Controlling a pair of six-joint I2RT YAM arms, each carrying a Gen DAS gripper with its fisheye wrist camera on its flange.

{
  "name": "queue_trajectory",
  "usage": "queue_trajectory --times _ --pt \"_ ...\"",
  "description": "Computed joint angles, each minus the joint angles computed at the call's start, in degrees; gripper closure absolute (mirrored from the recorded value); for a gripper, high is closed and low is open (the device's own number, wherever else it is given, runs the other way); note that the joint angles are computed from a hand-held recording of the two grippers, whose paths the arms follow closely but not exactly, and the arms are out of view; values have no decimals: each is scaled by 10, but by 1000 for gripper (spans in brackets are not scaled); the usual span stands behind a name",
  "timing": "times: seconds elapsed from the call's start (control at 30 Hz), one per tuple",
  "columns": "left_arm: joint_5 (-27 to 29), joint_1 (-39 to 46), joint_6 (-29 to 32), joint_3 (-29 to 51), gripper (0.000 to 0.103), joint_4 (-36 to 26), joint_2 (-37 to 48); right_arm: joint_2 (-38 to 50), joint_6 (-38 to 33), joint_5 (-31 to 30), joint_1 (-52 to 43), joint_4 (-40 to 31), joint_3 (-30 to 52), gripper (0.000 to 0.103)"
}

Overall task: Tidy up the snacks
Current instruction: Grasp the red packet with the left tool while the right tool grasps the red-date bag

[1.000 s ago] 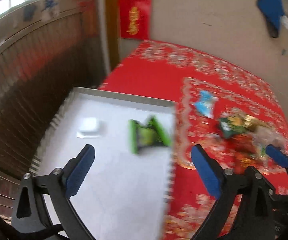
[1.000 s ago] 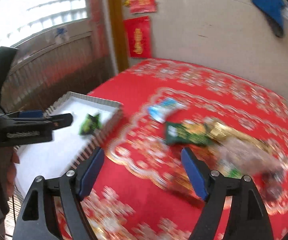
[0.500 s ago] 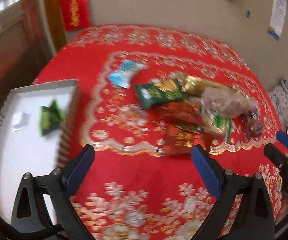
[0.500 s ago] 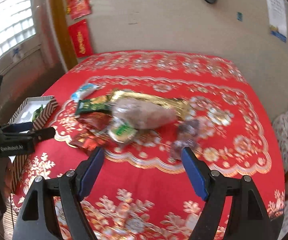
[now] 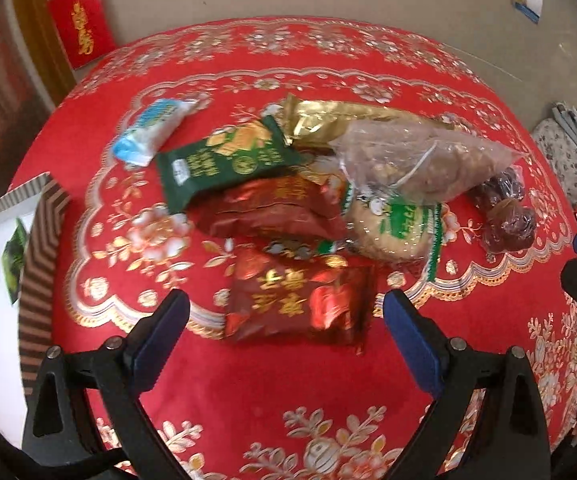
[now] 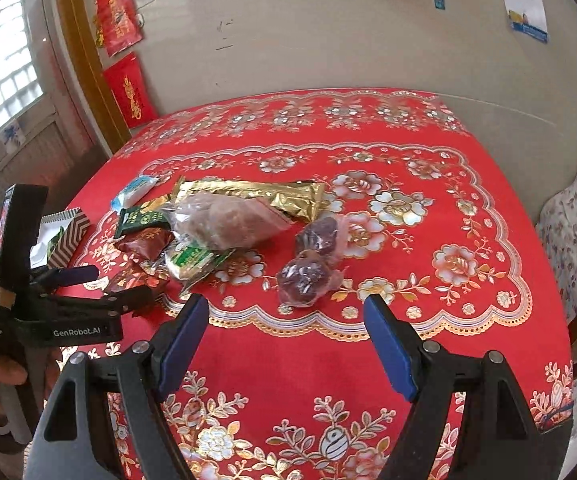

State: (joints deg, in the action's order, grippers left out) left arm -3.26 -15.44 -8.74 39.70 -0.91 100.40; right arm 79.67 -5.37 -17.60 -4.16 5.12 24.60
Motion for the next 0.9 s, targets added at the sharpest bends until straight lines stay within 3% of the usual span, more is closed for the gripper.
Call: queue_trajectory --times 0.33,0.7,0.77,0.8,0.83,0.9 --pt "-21 -22 16 24 6 23 54 69 8 5 -24 -8 52 23" --pt "-16 -16 17 24 6 36 59 208 33 32 10 1 150 24" --pt "-16 -17 17 21 6 40 58 224 34 29 11 2 160 31" --pt "-16 -17 17 18 8 45 57 234 32 30 12 0 166 48" --pt "-15 -17 19 12 10 52 53 239 29 18 10 -2 169 57" --pt "-14 -18 24 4 21 59 45 240 29 5 8 4 166 58"
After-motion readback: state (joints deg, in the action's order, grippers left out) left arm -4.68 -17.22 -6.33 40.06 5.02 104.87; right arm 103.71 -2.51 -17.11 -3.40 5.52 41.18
